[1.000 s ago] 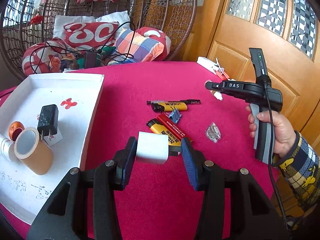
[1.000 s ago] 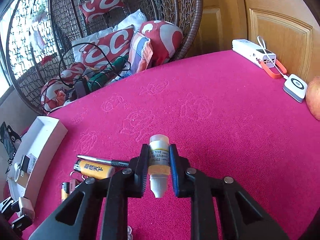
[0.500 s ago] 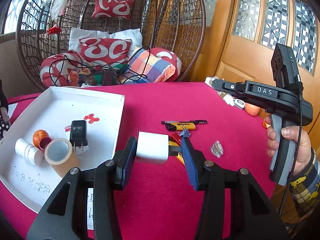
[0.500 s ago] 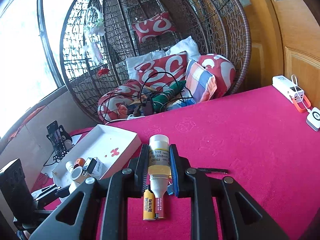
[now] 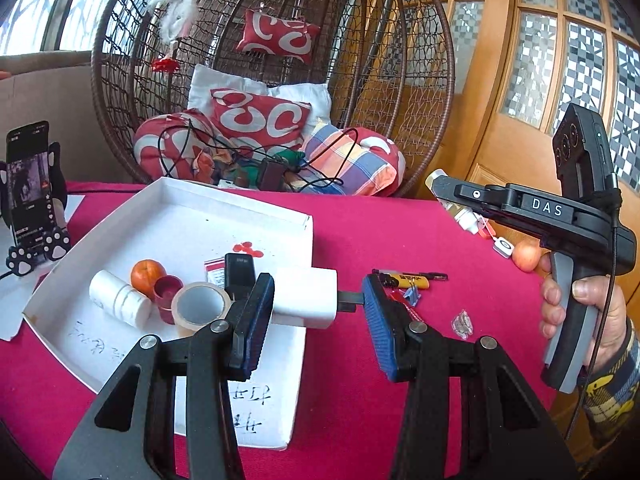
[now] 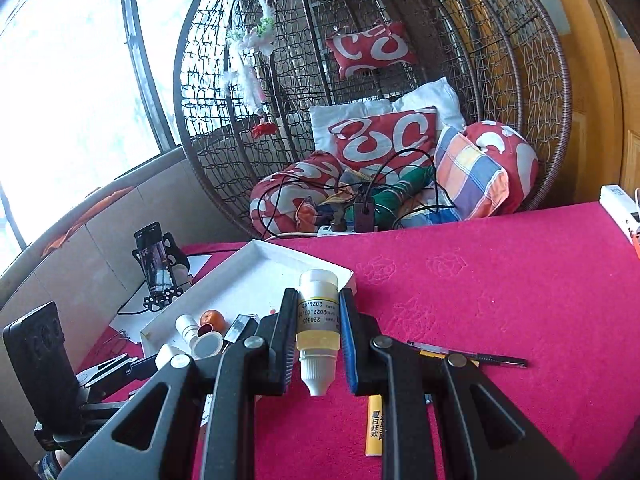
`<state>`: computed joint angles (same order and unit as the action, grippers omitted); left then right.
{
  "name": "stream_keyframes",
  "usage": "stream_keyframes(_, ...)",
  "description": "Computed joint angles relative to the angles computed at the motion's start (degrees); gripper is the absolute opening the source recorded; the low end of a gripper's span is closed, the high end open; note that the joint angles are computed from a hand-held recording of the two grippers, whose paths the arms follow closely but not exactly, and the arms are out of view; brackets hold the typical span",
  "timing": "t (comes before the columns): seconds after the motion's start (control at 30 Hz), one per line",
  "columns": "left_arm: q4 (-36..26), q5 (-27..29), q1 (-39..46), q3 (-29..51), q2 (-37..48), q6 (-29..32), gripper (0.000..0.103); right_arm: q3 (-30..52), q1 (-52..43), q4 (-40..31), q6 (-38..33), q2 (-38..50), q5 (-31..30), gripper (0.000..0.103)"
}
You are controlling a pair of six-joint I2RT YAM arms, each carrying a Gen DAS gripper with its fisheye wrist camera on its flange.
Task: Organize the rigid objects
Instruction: 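Carry the white plug and eye-drop bottle over the white tray, then open both grippers to release the plug and eye-drop bottle into the tray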
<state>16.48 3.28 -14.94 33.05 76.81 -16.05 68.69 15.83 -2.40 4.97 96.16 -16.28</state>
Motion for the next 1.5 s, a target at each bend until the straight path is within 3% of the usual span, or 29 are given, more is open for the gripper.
stream_keyframes(0.3, 1.97, 1.93, 9.92, -3.51, -3.19, -1.62, 0.045, 7.5, 4.73, -3.55, -0.83, 6.72, 0.06, 0.019)
stream_keyframes(0.77, 5.01, 5.77, 21.68, -3.89, 2.38, -6.73, 0.045, 25.49, 11.74, -9.9, 0.54, 24.05, 2.27, 0.019)
stream_keyframes(0.87, 4.01, 3.03, 20.92, -3.91, 2.87, -6.99, 0.055, 27.07, 12.84, -9.89, 0.63, 26.38, 3.67, 0.019)
stream_keyframes(0.93, 3.4, -0.2, 19.63, -3.98, 2.82, -6.84, 0.076, 27.65, 13.41, -9.55, 0.65, 27.54, 5.38, 0.02)
stream_keyframes(1.0, 3.35, -2.95, 18.75, -4.21, 2.78, -6.94, 0.082, 27.46, 13.66, -9.06, 0.58, 28.02, 6.04, 0.02)
stream_keyframes(1.03, 3.2, -3.76, 18.59, -4.12, 3.0, -6.82, 0.082, 26.83, 13.67, -8.79, 0.67, 27.8, 6.39, 0.023)
stream_keyframes(1.07, 2.51, -4.67, 18.33, -3.67, 3.39, -6.67, 0.083, 26.46, 13.74, -8.49, 0.92, 27.7, 7.08, 0.036)
stream_keyframes(1.1, 1.71, -5.52, 18.09, -3.12, 3.88, -6.59, 0.089, 24.91, 13.64, -7.35, 1.35, 26.9, 7.49, 0.057)
stream_keyframes(1.13, 1.42, -6.38, 17.78, -2.96, 4.19, -6.74, 0.101, 23.73, 13.5, -6.25, 1.87, 26.29, 7.57, 0.068)
stream_keyframes(1.17, 1.69, -7.04, 17.55, -3.12, 4.31, -6.88, 0.103, 21.95, 13.35, -5.0, 2.25, 25.24, 7.56, 0.086)
stream_keyframes(1.27, 1.09, -8.52, 16.63, -2.84, 4.5, -6.84, 0.103, 16.58, 13.13, -1.47, 1.92, 21.76, 7.87, 0.089)
stream_keyframes(1.37, 1.15, -8.91, 15.85, -2.88, 4.34, -6.86, 0.103, 10.27, 13.43, 3.59, 1.32, 18.17, 9.55, 0.103)
stream_keyframes(1.5, 0.99, -9.63, 14.79, -3.02, 3.68, -6.83, 0.103, 2.27, 13.21, 10.45, 1.08, 13.5, 10.18, 0.103)
